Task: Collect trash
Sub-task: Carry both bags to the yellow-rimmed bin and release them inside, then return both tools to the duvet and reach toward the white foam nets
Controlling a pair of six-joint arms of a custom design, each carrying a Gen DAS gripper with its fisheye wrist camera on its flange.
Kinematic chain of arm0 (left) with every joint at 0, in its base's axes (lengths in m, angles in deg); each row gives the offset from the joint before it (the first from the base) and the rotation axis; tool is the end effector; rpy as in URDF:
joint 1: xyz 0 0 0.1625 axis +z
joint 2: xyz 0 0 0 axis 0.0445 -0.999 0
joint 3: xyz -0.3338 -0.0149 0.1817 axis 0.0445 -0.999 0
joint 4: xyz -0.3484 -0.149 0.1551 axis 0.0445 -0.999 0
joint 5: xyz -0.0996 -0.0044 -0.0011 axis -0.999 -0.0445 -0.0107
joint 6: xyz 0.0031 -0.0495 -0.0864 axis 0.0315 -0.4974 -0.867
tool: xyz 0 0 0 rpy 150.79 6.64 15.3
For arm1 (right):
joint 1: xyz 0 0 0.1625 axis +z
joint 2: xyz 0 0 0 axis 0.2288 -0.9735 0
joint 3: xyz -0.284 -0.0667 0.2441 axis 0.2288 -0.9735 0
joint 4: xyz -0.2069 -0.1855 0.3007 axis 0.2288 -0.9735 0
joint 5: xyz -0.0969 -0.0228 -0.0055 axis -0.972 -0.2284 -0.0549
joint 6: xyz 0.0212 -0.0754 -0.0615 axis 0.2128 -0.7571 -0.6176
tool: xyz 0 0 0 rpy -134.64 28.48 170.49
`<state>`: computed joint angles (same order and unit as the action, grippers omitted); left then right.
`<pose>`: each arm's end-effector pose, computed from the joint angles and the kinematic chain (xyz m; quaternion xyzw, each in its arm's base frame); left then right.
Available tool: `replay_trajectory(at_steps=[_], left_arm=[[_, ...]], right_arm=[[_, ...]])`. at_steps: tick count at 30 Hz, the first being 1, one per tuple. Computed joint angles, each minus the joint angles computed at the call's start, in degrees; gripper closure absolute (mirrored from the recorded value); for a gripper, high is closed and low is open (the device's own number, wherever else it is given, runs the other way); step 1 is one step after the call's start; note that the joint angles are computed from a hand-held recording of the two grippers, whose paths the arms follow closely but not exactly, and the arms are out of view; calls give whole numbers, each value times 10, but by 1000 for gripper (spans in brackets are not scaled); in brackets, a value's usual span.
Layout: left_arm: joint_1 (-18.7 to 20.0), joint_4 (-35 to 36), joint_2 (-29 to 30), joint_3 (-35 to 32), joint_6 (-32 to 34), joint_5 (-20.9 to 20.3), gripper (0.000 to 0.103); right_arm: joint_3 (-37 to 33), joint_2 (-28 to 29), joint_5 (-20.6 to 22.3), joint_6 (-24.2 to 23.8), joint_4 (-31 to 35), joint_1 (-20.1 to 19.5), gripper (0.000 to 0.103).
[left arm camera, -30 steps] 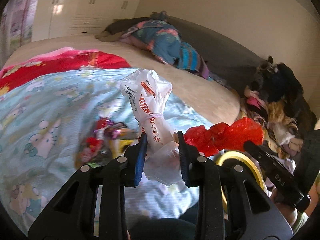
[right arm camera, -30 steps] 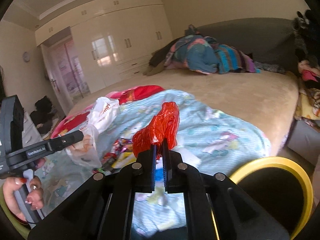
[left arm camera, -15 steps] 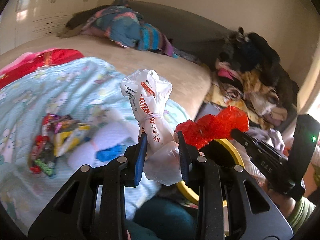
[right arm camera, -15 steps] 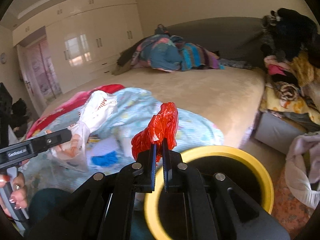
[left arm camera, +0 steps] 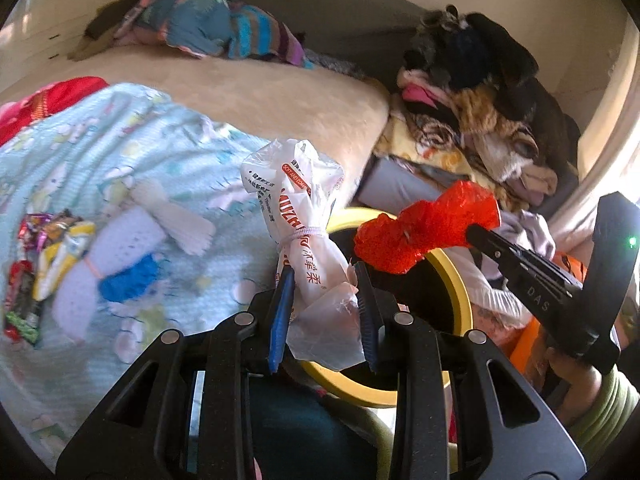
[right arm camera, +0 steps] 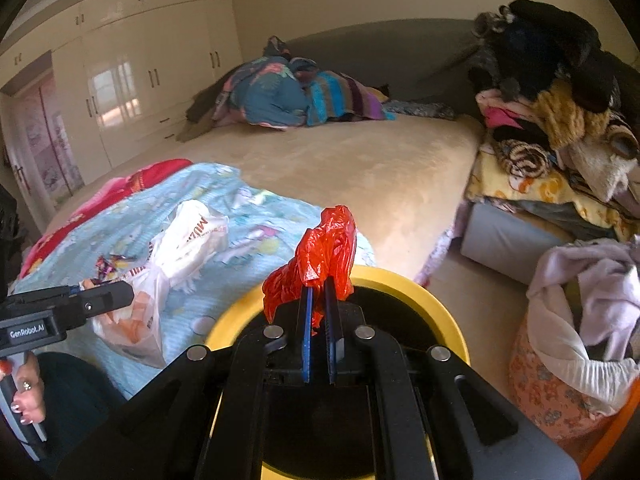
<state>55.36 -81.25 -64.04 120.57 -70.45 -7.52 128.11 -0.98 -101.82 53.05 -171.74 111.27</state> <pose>-0.0869 -0.4608 0.2887 0.2660 0.9227 -0.2437 0.1362 0.3284 -0.3775 0.0537 0.1353 -0.8500 0.4144 0.2958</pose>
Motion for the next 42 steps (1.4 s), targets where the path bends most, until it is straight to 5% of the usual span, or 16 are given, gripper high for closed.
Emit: replay_trajectory(at_steps=[11,14,18,20,25,42], left_arm=[[4,-6,45,1,17,-36,77],[7,-7,55,-2,29,-52,61],[2,-26,57,5,43,-41,47],[1,-34,50,8,43,-35,34],[-4,-68,26,17,41,-11,25],[2,-145,-46,17,50,91,22]], right_arm=[[37,-19,-12,45,21,-20,97],[42,-24,-10,69,30,-26,93],[43,-20,-9,71,17,-29,70],[41,-18,-7,62,7,-29,65],[20,5,1,23,-16,-11,56],[-86,70,70,-74,-13,44,38]])
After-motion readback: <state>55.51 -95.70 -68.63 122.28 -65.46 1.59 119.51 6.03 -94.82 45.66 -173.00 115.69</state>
